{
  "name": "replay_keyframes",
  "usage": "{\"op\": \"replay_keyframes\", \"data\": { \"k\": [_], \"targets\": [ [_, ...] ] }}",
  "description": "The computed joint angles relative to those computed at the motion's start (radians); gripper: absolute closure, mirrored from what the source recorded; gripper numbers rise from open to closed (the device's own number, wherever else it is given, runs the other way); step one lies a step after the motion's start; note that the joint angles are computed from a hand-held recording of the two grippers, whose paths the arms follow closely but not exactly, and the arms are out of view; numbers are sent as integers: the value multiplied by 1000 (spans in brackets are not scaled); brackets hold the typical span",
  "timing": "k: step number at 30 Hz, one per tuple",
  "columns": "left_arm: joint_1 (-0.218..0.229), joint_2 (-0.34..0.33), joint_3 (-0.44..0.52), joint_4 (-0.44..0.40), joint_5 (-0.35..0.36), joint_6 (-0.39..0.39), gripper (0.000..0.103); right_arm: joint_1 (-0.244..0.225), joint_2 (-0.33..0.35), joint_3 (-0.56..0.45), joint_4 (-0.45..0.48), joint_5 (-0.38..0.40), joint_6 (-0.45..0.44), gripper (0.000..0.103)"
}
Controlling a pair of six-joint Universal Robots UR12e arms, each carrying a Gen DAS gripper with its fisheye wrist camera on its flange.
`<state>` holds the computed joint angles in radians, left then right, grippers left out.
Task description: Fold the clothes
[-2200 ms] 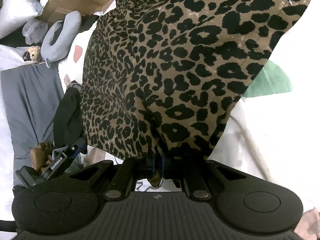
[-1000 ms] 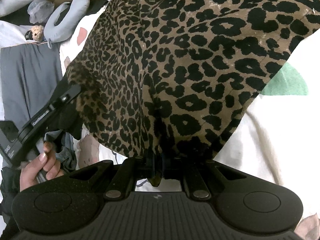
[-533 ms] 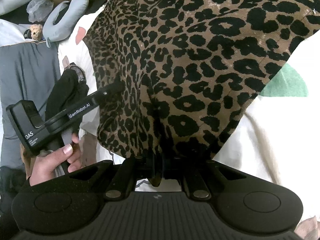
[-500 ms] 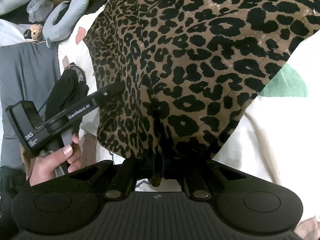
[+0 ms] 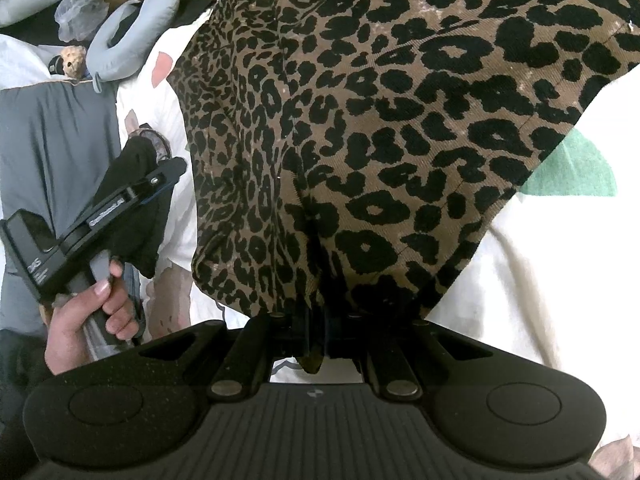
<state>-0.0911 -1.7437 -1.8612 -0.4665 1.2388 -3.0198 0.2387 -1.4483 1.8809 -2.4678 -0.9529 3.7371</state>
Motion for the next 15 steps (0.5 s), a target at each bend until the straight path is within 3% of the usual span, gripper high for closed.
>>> {"op": "replay_keyframes", "data": {
  "k": [9, 12, 15],
  "targets": [
    [-17, -27, -1, -10, -4, 53, 72, 1, 1, 0, 5, -3, -9, 98],
    [-16, -25, -4, -18, -14, 47, 89, 0, 1, 1, 2, -1, -6, 98],
    [-10, -16, -6, -19, -22, 28, 99, 0, 1, 3, -5, 4, -1, 98]
  ]
}}
